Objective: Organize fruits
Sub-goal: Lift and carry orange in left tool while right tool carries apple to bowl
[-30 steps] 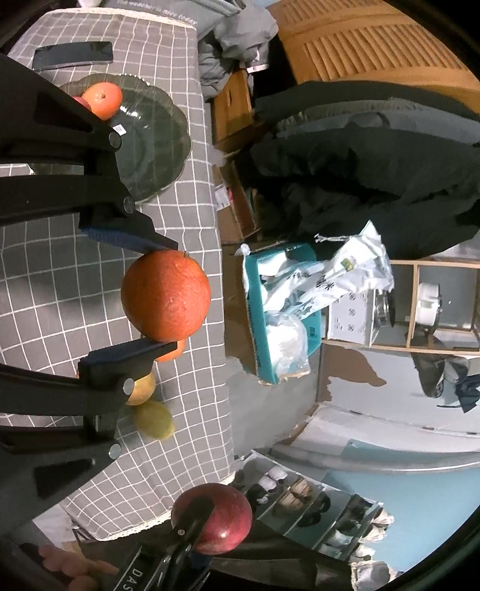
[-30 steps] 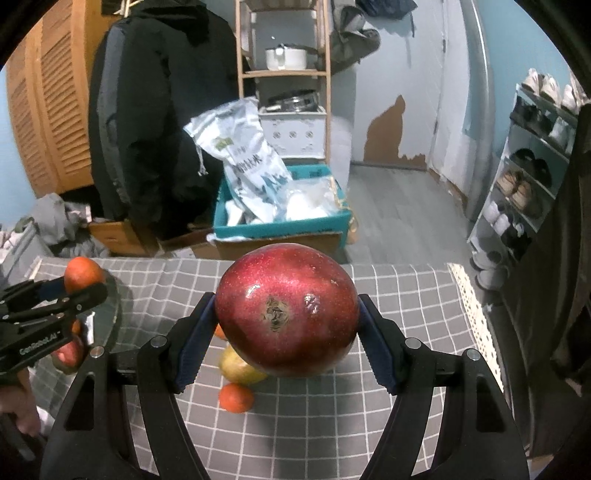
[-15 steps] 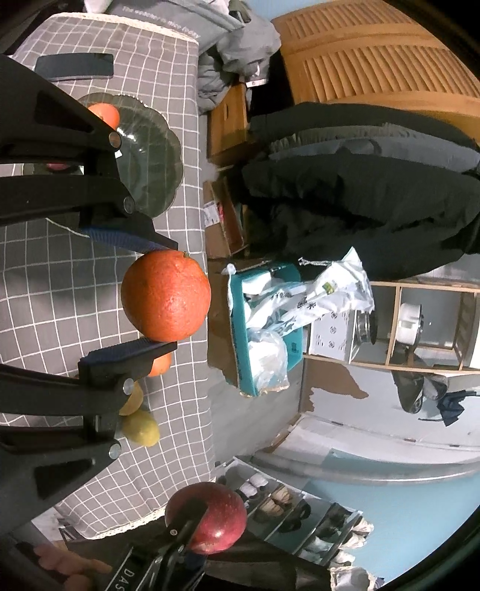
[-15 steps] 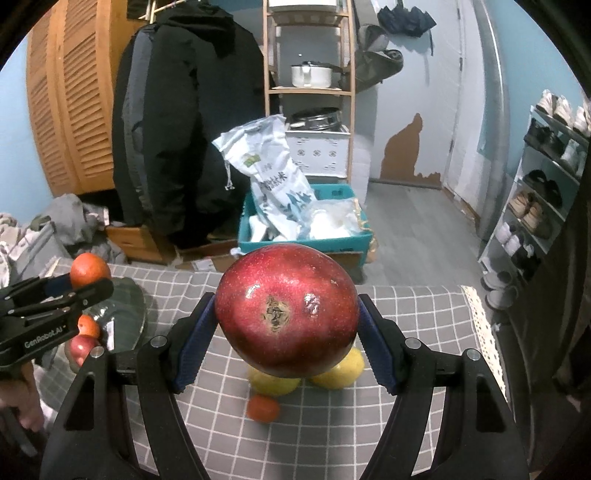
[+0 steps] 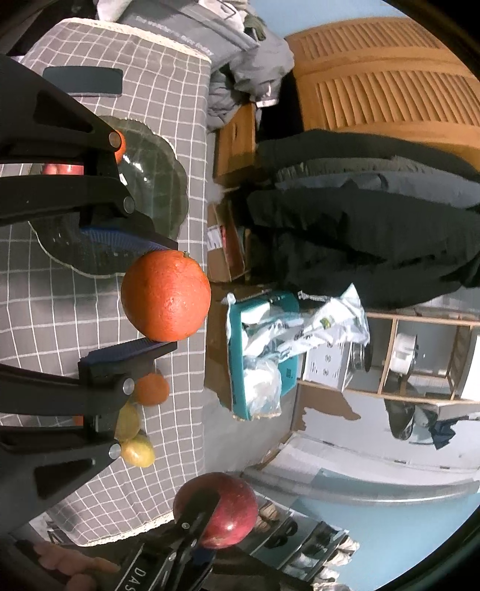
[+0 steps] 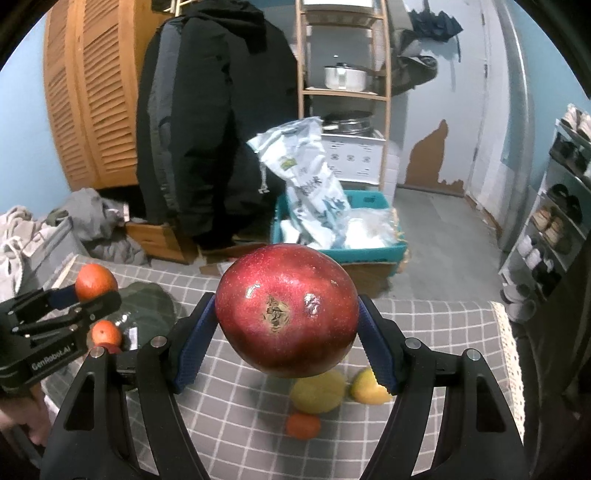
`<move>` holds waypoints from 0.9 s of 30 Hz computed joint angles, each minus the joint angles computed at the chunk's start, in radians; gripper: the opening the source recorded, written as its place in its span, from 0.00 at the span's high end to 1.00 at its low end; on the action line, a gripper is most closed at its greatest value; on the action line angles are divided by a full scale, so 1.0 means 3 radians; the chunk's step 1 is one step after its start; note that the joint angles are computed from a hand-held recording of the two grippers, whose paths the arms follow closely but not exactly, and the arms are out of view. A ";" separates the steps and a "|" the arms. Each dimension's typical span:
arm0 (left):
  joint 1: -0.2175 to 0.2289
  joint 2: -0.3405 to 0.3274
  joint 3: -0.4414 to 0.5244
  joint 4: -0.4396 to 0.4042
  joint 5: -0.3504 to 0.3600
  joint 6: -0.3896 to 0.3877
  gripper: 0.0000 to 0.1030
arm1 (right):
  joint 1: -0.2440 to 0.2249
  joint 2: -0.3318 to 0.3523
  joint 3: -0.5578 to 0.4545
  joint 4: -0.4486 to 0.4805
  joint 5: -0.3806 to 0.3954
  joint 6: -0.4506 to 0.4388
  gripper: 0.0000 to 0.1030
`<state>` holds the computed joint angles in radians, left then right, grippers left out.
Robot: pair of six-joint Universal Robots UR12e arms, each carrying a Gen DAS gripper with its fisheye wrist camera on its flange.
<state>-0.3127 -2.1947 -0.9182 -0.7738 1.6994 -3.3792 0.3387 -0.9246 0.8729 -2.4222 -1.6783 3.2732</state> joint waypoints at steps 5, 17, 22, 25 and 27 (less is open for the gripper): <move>0.0054 0.0062 -0.0107 0.0017 0.0044 -0.0073 0.56 | 0.0043 0.0123 -0.0205 0.0092 0.0074 -0.0054 0.28; 0.0171 0.0196 -0.0337 0.0054 0.0109 -0.0202 0.56 | 0.0141 0.0441 -0.0741 0.0374 0.0262 -0.0145 0.28; 0.0217 0.0232 -0.0397 0.0048 0.0139 -0.0245 0.56 | 0.0178 0.0578 -0.0977 0.0510 0.0318 -0.0192 0.28; 0.0244 0.0246 -0.0427 0.0032 0.0161 -0.0271 0.56 | 0.0201 0.0674 -0.1140 0.0610 0.0356 -0.0213 0.28; 0.0263 0.0255 -0.0450 0.0021 0.0164 -0.0290 0.56 | 0.0214 0.0742 -0.1257 0.0685 0.0382 -0.0224 0.28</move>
